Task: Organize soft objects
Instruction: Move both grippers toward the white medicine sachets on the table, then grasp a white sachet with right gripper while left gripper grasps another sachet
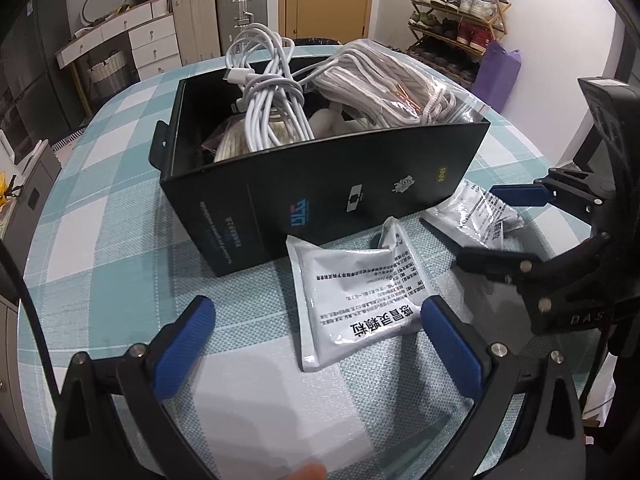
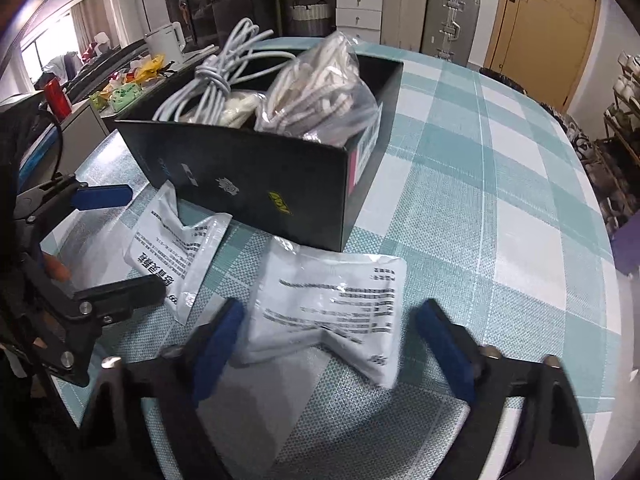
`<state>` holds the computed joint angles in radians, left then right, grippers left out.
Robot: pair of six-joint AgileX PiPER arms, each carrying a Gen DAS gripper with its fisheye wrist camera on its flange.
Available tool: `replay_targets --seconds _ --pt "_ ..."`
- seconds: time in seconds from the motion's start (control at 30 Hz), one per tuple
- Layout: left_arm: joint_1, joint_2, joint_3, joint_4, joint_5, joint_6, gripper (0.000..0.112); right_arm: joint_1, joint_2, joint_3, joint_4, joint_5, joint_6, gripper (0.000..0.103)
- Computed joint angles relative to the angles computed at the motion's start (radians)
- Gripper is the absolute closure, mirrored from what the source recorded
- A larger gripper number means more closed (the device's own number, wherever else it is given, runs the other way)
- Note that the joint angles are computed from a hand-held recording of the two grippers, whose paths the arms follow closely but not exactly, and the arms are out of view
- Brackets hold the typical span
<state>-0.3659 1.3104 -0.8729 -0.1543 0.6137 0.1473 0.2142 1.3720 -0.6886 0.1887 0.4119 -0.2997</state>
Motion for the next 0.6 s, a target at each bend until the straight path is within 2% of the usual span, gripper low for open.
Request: replay_targets --seconds 0.07,0.17,0.43,0.6 --pt "0.002 0.0 0.001 -0.009 0.001 0.006 0.009 -0.005 -0.007 0.003 0.022 0.003 -0.034 0.037" --pt "0.002 -0.003 0.003 -0.025 -0.001 0.018 0.009 -0.002 -0.024 0.011 0.031 0.012 -0.06 0.046" --pt "-0.02 -0.003 -0.001 -0.042 -0.007 0.003 0.009 -0.024 -0.083 0.02 0.058 0.038 -0.116 0.05" --pt "-0.075 0.02 -0.018 0.066 -0.008 -0.14 0.009 -0.05 -0.086 0.019 0.063 0.044 -0.136 0.05"
